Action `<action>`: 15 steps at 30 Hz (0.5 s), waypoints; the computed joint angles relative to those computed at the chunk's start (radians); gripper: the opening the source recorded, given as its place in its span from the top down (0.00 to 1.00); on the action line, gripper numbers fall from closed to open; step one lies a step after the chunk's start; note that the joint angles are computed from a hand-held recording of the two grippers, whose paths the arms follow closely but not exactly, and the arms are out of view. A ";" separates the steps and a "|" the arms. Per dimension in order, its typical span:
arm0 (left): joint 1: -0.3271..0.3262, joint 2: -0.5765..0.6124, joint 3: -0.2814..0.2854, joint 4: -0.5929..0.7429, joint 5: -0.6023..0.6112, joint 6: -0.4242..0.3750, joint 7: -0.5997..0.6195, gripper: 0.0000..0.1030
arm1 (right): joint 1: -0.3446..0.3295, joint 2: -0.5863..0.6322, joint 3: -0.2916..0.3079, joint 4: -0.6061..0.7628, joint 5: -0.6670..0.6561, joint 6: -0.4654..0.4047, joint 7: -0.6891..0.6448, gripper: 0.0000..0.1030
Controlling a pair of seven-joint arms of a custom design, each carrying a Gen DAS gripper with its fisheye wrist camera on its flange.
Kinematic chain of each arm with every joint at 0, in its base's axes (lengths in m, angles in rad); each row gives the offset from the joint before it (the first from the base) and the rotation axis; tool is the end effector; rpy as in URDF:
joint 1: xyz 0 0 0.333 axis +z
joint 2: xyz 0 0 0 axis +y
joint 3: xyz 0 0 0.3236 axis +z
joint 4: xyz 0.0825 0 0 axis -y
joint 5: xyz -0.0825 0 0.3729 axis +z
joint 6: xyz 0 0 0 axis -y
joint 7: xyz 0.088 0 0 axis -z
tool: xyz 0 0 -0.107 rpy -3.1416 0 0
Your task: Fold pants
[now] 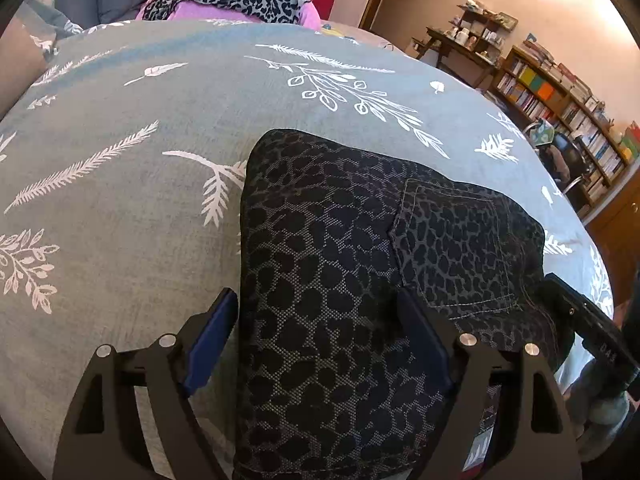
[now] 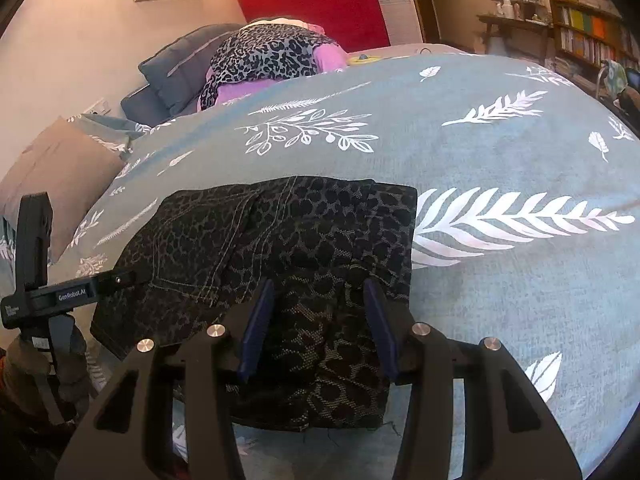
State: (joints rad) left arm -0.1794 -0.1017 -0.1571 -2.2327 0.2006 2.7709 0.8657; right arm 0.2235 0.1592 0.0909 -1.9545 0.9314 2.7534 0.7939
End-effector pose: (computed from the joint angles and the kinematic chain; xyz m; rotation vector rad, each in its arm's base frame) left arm 0.5092 -0.1896 0.5002 -2.1077 1.7217 -0.8105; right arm 0.6011 0.1581 0.4699 -1.8718 1.3521 -0.2032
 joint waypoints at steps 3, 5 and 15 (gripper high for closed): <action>0.001 -0.008 -0.005 0.007 0.022 -0.021 -0.008 0.21 | 0.001 0.000 -0.002 -0.001 -0.006 -0.001 0.008 0.54; -0.001 -0.017 -0.006 0.014 0.027 -0.037 -0.006 0.21 | 0.004 -0.008 -0.005 -0.003 -0.023 -0.002 0.032 0.54; -0.028 -0.080 -0.019 0.056 0.066 -0.143 -0.004 0.19 | 0.016 -0.124 -0.015 -0.068 0.002 0.006 0.019 0.52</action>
